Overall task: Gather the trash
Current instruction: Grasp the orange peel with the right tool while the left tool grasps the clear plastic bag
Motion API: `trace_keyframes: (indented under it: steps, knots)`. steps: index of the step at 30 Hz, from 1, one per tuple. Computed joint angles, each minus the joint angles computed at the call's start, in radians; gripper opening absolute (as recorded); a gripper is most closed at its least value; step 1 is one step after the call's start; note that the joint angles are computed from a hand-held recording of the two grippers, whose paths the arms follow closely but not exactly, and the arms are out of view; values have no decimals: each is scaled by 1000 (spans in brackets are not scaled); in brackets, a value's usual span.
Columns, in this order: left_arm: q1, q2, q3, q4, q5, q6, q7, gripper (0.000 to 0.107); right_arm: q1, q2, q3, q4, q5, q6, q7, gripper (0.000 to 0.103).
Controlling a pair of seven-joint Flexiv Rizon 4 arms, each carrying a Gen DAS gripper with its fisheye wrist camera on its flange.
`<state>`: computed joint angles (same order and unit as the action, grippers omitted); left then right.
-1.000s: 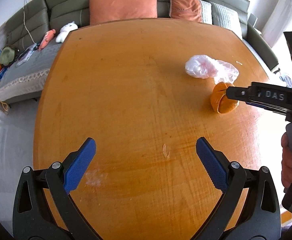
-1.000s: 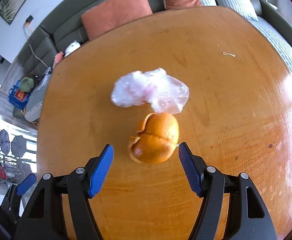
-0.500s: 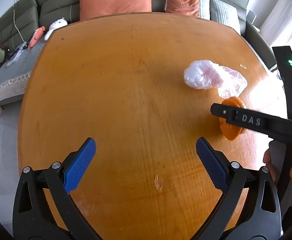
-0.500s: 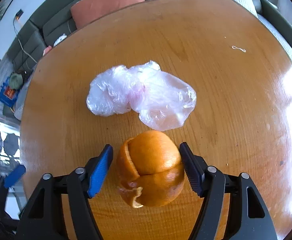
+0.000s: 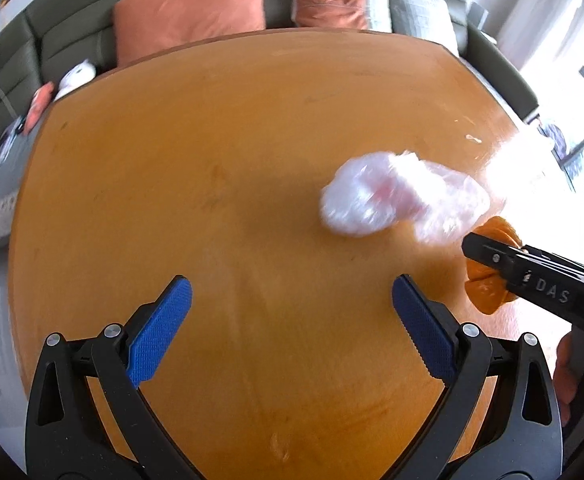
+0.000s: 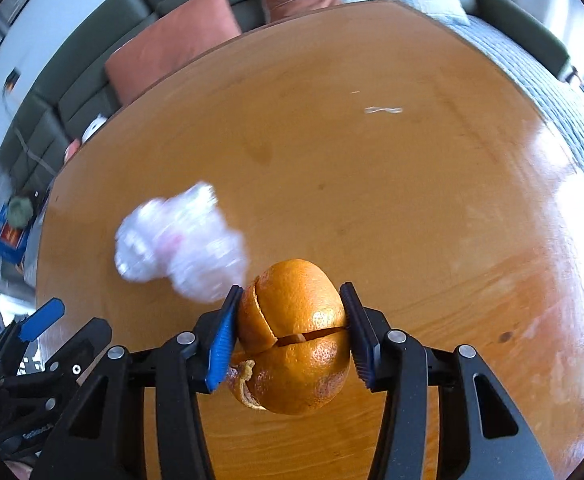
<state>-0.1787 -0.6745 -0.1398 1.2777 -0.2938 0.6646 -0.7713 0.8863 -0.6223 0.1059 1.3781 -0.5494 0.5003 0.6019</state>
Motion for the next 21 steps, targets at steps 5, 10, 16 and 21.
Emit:
trace_keyframes:
  steps: [5, 10, 16, 21]
  knots:
    - [-33, -47, -24, -69, 24, -12, 75, 97, -13, 67, 12, 103, -1, 24, 61, 51]
    - [-64, -111, -36, -177, 14, -84, 100, 97, -28, 85, 25, 130, -1, 29, 88, 51]
    - [-103, -189, -7, -309, 40, -190, 60, 97, -42, 87, 35, 132, 10, 15, 97, 51]
    - [-104, -201, 2, -324, 41, -240, -3, 97, -35, 90, 39, 123, 15, -5, 111, 51]
